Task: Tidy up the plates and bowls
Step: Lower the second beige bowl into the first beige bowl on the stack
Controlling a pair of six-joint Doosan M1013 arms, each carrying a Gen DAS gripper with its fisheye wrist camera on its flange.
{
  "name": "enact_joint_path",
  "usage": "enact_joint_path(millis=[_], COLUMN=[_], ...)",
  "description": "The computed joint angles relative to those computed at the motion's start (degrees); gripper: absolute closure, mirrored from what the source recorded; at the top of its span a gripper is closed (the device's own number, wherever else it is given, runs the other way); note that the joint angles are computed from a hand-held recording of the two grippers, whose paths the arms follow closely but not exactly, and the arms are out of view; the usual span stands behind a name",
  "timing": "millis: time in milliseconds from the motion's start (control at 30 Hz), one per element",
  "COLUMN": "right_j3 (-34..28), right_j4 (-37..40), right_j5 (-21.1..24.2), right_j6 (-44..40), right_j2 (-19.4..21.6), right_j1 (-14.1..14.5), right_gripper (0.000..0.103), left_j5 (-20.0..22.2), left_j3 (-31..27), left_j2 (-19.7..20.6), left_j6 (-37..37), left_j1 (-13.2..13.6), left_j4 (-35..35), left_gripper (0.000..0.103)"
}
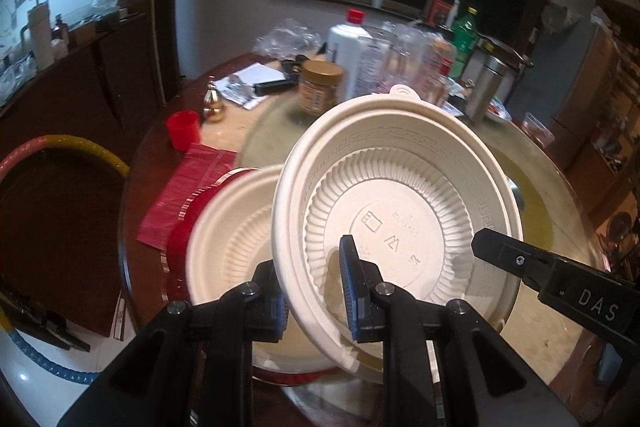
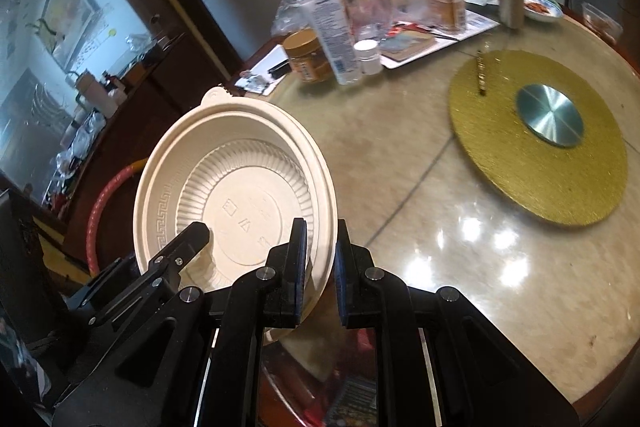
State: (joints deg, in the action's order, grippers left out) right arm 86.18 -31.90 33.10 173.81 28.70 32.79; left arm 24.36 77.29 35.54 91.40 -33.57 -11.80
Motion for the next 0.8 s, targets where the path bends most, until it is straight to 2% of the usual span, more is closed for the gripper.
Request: enact_joint_path(millis=[300, 533, 800], right_j3=[-4.96, -7.43, -9.75], right_j4=[5.14, 10.46, 8.80], right_j5=[0.87, 1.36, 5.21], right_j6=[-8.06, -13.58, -14.45], right_j2=[3.01, 5.29, 6.45], right_j1=[-0.13, -0.58, -0.05], right_gripper=[0.091, 0.091, 0.090], left_j5=[-0.26, 1.57, 1.08], left_j3=[-0.01, -0.77, -0.63], left_j2=[0.16, 1.29, 1.62], left_j6=[-4.76, -8.02, -9.63], left_j1=[1.56, 2.21, 2.08], left_j4=[3.09, 5.27, 7.06], left_gripper=[0.082, 0.082, 0.081])
